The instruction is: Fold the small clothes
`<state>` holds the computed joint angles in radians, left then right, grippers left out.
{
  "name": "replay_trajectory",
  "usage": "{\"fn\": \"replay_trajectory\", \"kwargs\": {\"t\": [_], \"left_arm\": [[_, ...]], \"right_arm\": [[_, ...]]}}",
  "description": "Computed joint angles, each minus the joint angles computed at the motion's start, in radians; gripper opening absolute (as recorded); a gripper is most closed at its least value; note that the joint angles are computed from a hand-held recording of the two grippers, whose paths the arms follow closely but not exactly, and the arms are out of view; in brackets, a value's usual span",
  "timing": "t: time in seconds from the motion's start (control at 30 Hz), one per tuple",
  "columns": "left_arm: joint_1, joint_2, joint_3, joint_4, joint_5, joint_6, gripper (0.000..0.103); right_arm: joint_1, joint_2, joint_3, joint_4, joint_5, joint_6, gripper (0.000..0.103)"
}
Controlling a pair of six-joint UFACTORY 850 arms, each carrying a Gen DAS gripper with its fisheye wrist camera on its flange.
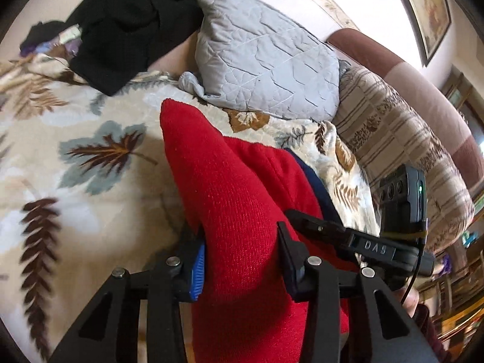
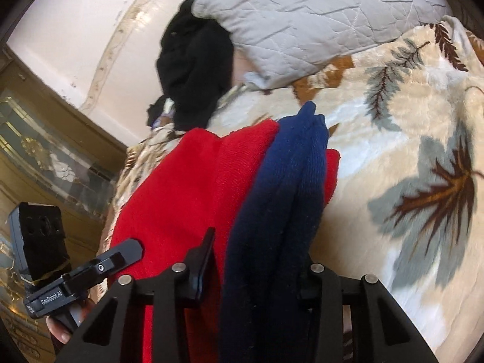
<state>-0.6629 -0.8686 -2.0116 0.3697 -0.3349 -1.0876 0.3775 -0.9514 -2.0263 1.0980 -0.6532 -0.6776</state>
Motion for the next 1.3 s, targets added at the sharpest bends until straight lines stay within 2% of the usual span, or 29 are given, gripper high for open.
{"fn": "replay_trajectory", "kwargs": {"t": [0.07, 0.13, 0.2, 0.23, 0.27, 0.37, 0.43, 0.47, 0.5, 0.63, 0.77, 0.93, 1.13, 1.3], "left_arm": [[-0.021, 0.048, 0.077, 0.066, -0.021, -0.078, 0.044], [-0.035, 0.038, 0.074, 0.015, -0.119, -0.043, 0.048], [-0.046, 0.000, 0.043, 0.038, -0.229, -0.046, 0.054], [-0.055, 0.003, 0.051, 0.112, -0.249, -0.100, 0.057], [-0.064, 0.019, 0.076, 0.188, -0.254, -0.156, 0.061], [-0.111, 0.049, 0.086, 0.423, -0.393, -0.325, 0.070], [-0.146, 0.074, 0.107, 0.558, -0.479, -0.433, 0.077], [-0.156, 0.086, 0.121, 0.596, -0.506, -0.466, 0.084], [-0.172, 0.094, 0.124, 0.622, -0.545, -0.494, 0.086], [-0.214, 0.126, 0.140, 0.660, -0.643, -0.581, 0.088], [-0.247, 0.163, 0.148, 0.644, -0.711, -0.592, 0.089], [-0.296, 0.184, 0.140, 0.682, -0.823, -0.621, 0.089], [-0.338, 0.196, 0.122, 0.722, -0.906, -0.620, 0.089], [-0.365, 0.200, 0.105, 0.752, -0.963, -0.615, 0.089]], "right_arm": [[0.008, 0.029, 0.055, 0.028, -0.012, -0.029, 0.043], [0.021, 0.031, 0.072, -0.058, -0.022, 0.036, 0.046], [0.037, 0.012, 0.046, -0.221, -0.018, 0.198, 0.054], [0.042, 0.014, 0.051, -0.270, -0.003, 0.261, 0.063], [0.042, 0.024, 0.061, -0.277, 0.001, 0.291, 0.065], [0.050, 0.092, 0.125, -0.316, 0.057, 0.326, 0.065], [0.071, 0.150, 0.168, -0.458, 0.124, 0.391, 0.065], [0.082, 0.182, 0.195, -0.536, 0.156, 0.436, 0.065], [0.094, 0.218, 0.228, -0.607, 0.191, 0.477, 0.066], [0.130, 0.367, 0.380, -0.791, 0.322, 0.597, 0.067], [0.166, 0.475, 0.485, -1.031, 0.398, 0.820, 0.068], [0.190, 0.604, 0.604, -1.172, 0.473, 0.965, 0.068], [0.223, 0.693, 0.671, -1.460, 0.490, 1.247, 0.069], [0.251, 0.747, 0.711, -1.734, 0.472, 1.516, 0.069]]}}
